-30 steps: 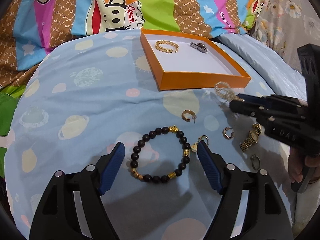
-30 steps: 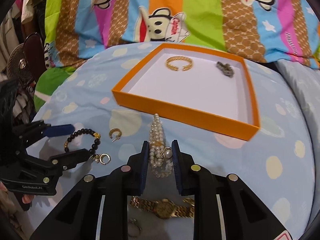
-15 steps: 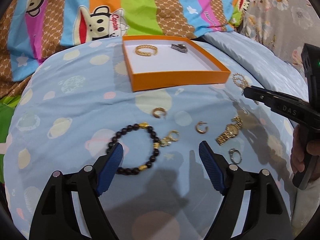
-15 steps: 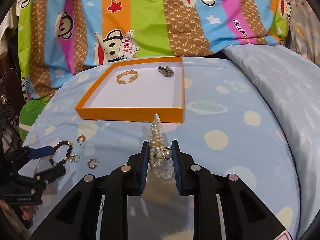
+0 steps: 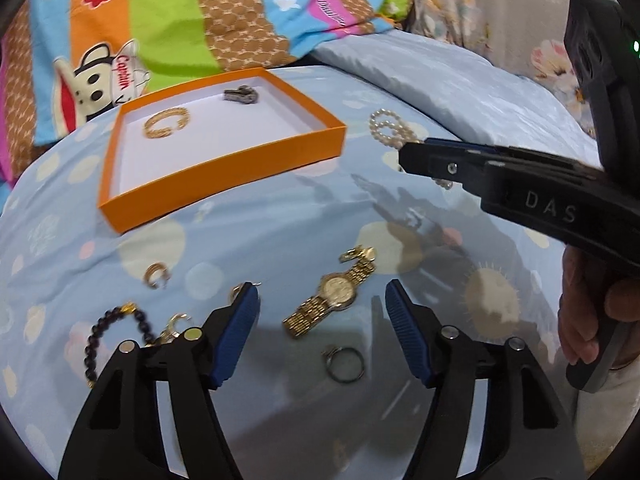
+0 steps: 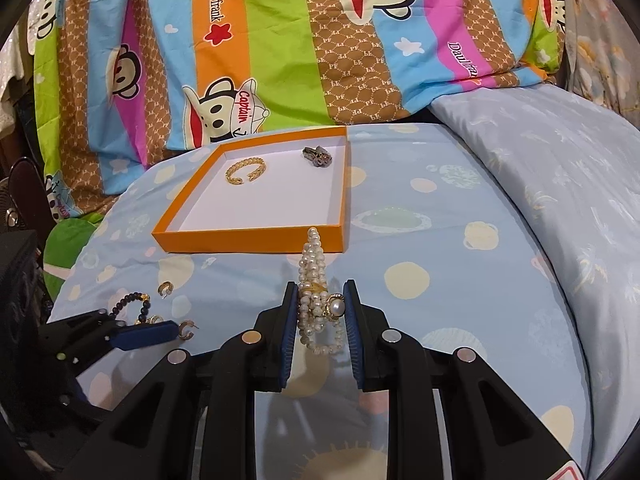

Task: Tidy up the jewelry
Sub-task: 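Lift the pearl necklace off the sheet with the right tool, then grasp the gold watch with the left tool while the right tool holds the pearls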

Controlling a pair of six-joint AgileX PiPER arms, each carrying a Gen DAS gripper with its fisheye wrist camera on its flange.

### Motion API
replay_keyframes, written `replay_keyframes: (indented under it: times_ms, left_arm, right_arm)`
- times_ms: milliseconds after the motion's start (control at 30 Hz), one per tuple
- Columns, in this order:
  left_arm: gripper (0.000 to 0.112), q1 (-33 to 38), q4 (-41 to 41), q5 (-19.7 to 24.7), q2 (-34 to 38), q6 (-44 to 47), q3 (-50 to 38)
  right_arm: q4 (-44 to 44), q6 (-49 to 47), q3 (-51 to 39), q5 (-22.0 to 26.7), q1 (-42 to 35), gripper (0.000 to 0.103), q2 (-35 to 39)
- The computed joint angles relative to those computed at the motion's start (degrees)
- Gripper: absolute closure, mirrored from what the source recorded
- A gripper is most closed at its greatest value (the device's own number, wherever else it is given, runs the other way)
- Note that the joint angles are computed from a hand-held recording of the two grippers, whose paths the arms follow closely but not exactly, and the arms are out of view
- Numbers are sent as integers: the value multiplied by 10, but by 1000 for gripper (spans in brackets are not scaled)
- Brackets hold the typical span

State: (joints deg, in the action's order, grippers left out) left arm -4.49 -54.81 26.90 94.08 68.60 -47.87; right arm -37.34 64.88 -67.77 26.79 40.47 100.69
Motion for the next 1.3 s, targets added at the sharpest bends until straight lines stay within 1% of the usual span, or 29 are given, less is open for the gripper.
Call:
replay_keyframes:
  times_ms: [100,167,267,333,433,600,833,933,1033,1133,1167,1200,1300]
  left_arm:
    - [62,-14,15,4,18,-12,-12]
    - [64,-19,-1,-11,22,7,-9]
    - [72,-21,-15,-16,20,29,-4]
    - [84,-19,-22,-9,18,40,-1]
    - [91,-13,-29,10,16,50,2]
    - [91,-12,-36,15,6,56,14]
    - [92,19,-38,52,-23,49,20]
    - [92,44,-35,74,-42,43,13]
    - [92,69,-27,96,-53,31,-10]
    - [93,94,-18,114,-48,20,-50]
    - [94,99,-16,114,-45,16,-63]
    - [101,104,-16,111,-39,14,-79]
    - [101,107,-3,90,-3,-8,-138]
  right_arm:
    - [10,-7,5,-4,-6,82,-4]
    - [20,-15,6,-8,-11,82,-4]
    - [26,-18,9,-13,-15,82,-5]
    - [27,-17,10,-15,-14,82,-5]
    - [28,-18,10,-15,-12,82,-5]
    - [31,-23,10,-17,-10,82,-5]
    - [18,-17,6,-13,3,82,-10]
    - [13,-23,-8,-2,11,82,-7]
    - [18,-49,-39,16,15,82,5]
    - [33,-91,-86,30,14,82,27]
    - [43,-109,-100,30,11,82,35]
    - [56,-131,-120,30,6,82,46]
    - [102,-196,-183,41,-9,82,85]
